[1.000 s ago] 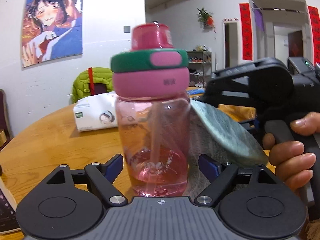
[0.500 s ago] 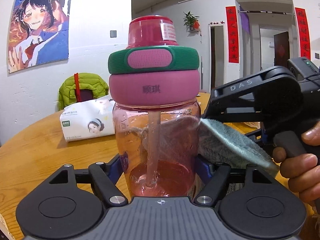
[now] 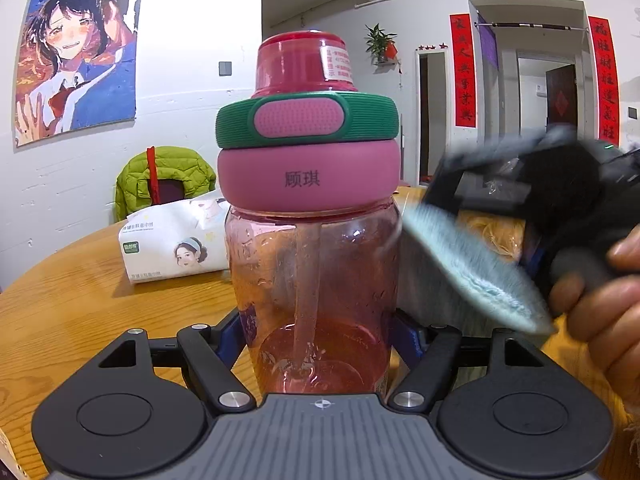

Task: Clean container
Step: 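Hold the pink bottle with the left gripper while the right gripper wipes its side with the towel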

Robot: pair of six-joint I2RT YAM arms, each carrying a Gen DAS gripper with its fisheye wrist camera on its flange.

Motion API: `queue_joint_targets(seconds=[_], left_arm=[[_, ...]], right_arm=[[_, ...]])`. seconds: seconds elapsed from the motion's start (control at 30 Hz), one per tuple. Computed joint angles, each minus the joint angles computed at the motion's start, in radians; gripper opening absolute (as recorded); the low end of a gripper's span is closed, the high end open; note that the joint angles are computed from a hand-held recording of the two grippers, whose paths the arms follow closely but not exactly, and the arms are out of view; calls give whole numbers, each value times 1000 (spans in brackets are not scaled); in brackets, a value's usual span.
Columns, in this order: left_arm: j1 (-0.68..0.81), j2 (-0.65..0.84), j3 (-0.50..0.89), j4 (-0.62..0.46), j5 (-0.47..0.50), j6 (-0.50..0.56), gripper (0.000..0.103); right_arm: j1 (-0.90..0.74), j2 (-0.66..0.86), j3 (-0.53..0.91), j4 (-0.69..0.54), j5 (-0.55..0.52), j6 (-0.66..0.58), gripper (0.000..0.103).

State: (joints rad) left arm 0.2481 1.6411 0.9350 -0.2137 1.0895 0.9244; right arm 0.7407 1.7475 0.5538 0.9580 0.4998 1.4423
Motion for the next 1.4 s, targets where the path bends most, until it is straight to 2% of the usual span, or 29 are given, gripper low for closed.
queue_joint_targets(seconds=[0.07, 0.1, 0.27, 0.3, 0.4, 0.43, 0.67, 0.73, 0.8, 0.87, 0.93, 0.97, 1.1, 1.13, 1.23, 1.27, 1.3, 1.4], left_arm=[[-5, -5, -6, 14, -8, -14, 71], [-14, -8, -6, 19, -21, -27, 71], [-75, -23, 52, -66, -119, -59, 71], [-81, -20, 51, -52, -119, -70, 71], [-76, -6, 15, 32, -80, -94, 71], [-70, 2, 17, 30, -64, -81, 71], [-32, 59, 96, -121, -1, 58, 71], [-31, 65, 106, -139, 0, 68, 71], [-30, 70, 114, -152, 1, 75, 71], [-29, 71, 112, -150, 4, 77, 71], [-29, 68, 106, -142, 6, 77, 71], [-28, 66, 103, -139, 6, 76, 71], [-37, 66, 104, -146, -16, 84, 71], [-39, 70, 109, -156, -23, 86, 71], [-35, 81, 128, -191, -21, 94, 71], [-34, 81, 126, -190, -21, 94, 71], [-34, 80, 125, -188, -22, 93, 71], [-34, 81, 125, -184, -23, 91, 71]], right_arm=[[-7, -16, 55, -182, -10, 19, 37], [-7, -18, 72, -222, -5, 10, 37], [5, -43, 75, -250, 46, -56, 37], [3, -47, 70, -252, 50, -54, 37], [2, -59, 56, -257, 60, -49, 37], [3, -63, 56, -265, 63, -50, 37], [16, -72, 61, -274, 77, -71, 37], [30, -62, 15, -119, 120, -110, 37], [45, -10, -62, 192, 145, -185, 37], [47, 78, -114, 507, 117, -240, 37], [30, 104, -116, 551, 61, -206, 38], [22, 95, -105, 495, 45, -176, 38], [-11, -2, 6, -22, 6, -29, 38], [-15, -9, 28, -96, 2, -19, 38], [-8, -25, 49, -154, 20, -48, 38], [-3, -29, 42, -132, 34, -63, 38], [6, -24, 17, -55, 54, -86, 38], [25, 42, -67, 318, 92, -197, 38]])
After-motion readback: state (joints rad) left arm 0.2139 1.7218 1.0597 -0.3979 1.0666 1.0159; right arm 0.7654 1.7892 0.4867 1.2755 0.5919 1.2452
